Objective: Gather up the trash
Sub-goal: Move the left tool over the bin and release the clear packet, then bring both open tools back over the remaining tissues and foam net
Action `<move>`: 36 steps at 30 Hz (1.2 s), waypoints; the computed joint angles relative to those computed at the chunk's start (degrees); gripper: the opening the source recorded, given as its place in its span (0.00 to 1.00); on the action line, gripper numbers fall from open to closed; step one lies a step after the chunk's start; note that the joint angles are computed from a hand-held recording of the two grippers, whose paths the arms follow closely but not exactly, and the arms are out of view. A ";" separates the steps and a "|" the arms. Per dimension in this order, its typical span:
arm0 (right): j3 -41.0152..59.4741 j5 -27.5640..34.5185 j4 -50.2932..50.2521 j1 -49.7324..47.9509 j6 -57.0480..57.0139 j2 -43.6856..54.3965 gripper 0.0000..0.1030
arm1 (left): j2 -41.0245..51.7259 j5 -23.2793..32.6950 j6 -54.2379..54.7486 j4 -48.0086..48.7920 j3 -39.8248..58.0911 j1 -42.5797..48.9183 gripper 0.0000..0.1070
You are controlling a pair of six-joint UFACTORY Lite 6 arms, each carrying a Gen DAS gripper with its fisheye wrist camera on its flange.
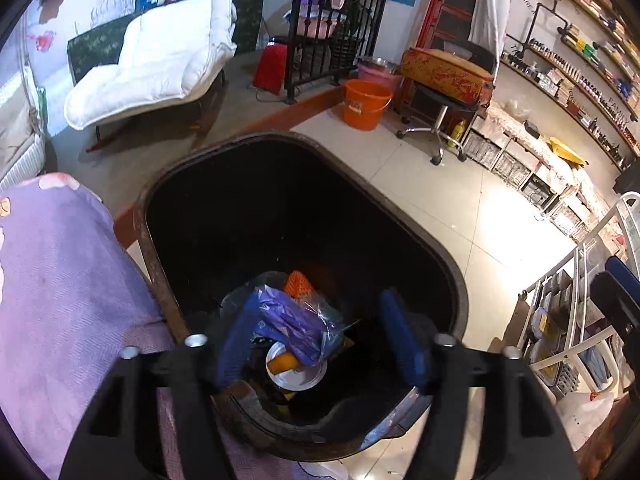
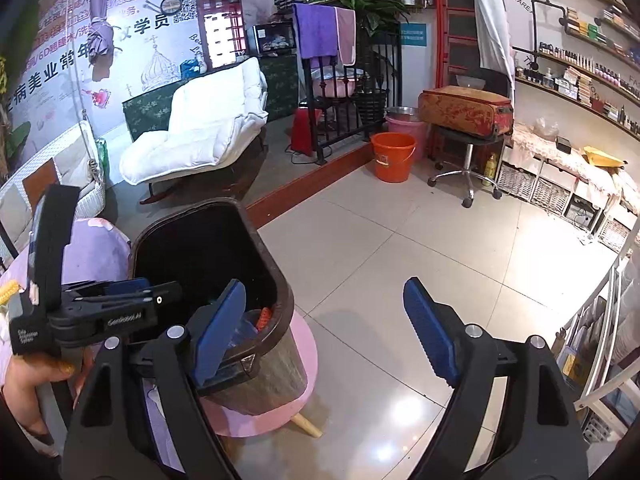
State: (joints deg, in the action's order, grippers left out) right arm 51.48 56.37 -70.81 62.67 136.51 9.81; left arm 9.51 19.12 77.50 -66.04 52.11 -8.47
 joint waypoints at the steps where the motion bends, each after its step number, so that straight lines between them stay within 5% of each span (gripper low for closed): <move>1: -0.21 -0.06 -0.07 -0.11 0.10 -0.17 0.80 | -0.72 -0.17 0.42 -0.40 -0.53 -0.03 0.64; 10: 1.05 -0.07 -0.60 -0.03 -0.40 0.22 0.81 | -12.79 0.04 6.08 -5.57 -9.21 3.26 0.74; 20: 10.45 -5.61 -3.80 0.35 -5.39 7.01 0.82 | -30.56 6.46 12.77 -5.08 -22.04 20.18 0.79; 30: 27.64 -11.98 -3.87 1.74 -14.38 18.74 0.82 | -32.61 14.50 15.90 -1.08 -21.78 41.94 0.80; 36: 46.25 -19.12 1.23 1.44 -26.71 30.45 0.82 | -27.05 19.33 21.99 -0.26 -18.42 58.63 0.80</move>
State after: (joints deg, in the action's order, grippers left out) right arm 97.73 37.25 -69.58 64.11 109.79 40.26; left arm -17.54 38.45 99.49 -66.30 33.68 50.16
